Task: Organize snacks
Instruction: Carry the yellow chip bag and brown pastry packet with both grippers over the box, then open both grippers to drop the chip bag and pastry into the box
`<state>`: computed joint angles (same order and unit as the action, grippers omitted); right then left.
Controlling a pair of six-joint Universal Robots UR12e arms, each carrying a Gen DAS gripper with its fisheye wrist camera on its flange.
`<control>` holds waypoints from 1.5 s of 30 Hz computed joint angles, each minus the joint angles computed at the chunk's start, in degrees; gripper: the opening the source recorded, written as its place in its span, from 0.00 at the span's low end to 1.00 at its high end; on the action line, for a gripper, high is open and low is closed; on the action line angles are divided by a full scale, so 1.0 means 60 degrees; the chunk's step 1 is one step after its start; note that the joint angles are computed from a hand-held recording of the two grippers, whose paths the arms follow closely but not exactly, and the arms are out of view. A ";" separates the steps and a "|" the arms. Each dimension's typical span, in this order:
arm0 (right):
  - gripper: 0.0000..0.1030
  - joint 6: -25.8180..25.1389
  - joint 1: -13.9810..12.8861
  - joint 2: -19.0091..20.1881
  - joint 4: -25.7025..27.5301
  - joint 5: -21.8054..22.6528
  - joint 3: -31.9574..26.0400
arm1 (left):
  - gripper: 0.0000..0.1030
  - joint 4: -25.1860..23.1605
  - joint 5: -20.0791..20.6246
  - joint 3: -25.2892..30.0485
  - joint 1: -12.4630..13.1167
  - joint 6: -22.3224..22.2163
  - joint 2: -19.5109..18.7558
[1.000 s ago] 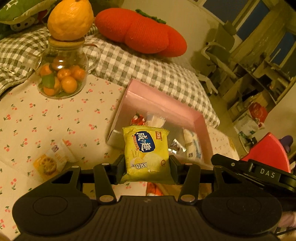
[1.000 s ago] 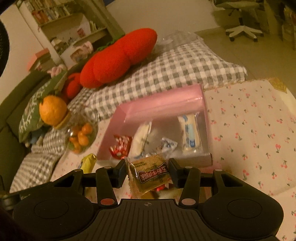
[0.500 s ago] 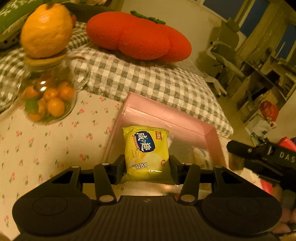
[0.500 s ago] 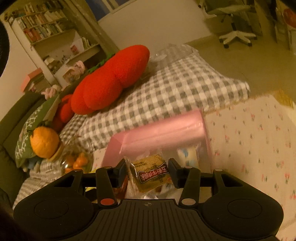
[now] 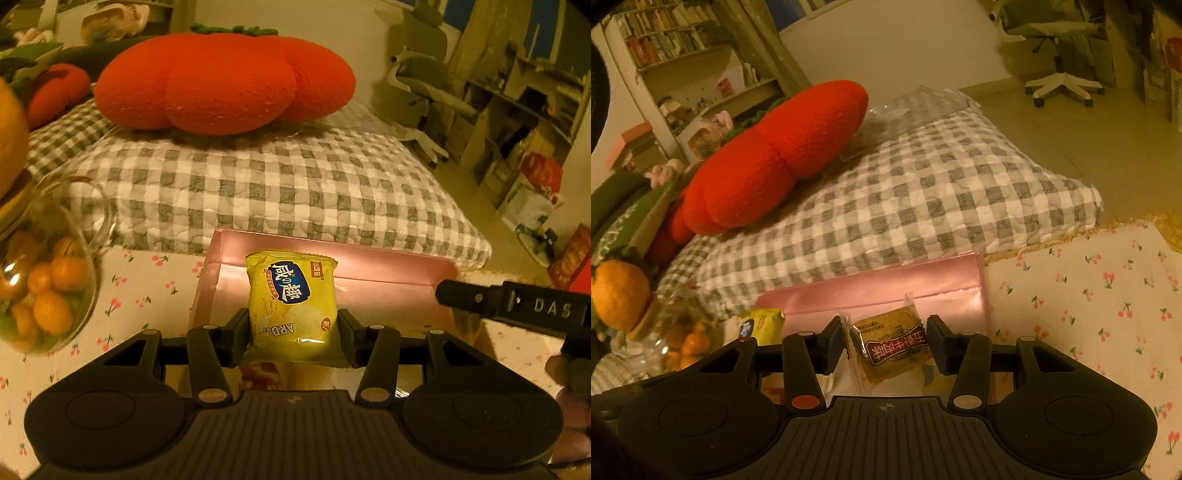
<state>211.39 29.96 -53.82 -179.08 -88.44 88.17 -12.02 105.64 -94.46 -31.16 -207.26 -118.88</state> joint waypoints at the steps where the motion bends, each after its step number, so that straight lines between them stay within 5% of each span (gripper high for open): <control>1: 0.45 0.0005 -0.0011 0.0031 0.0000 -0.0026 -0.0033 | 0.45 -0.0064 0.0033 0.0042 0.0002 0.0069 -0.0034; 17: 0.48 -0.0177 -0.0017 0.0259 0.0233 -0.0467 -0.0352 | 0.47 -0.0494 0.0468 0.0417 -0.0005 0.0355 -0.0317; 21: 0.54 0.0026 -0.0060 0.0194 0.0093 -0.0320 -0.0256 | 0.67 -0.0085 0.0672 0.0354 -0.0044 0.0323 -0.0315; 29: 0.69 -0.0231 0.0011 -0.0048 -0.0054 -0.0500 -0.0079 | 0.78 -0.0016 0.0658 0.0224 -0.0092 0.0406 -0.0122; 45: 0.77 -0.0482 0.0174 -0.0818 -0.0066 -0.0634 0.0565 | 0.89 0.0015 0.0713 -0.0215 -0.0336 0.0348 0.0429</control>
<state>208.50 31.01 -58.72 -179.47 -92.24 91.57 -11.93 109.91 -95.75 -33.17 -205.17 -116.30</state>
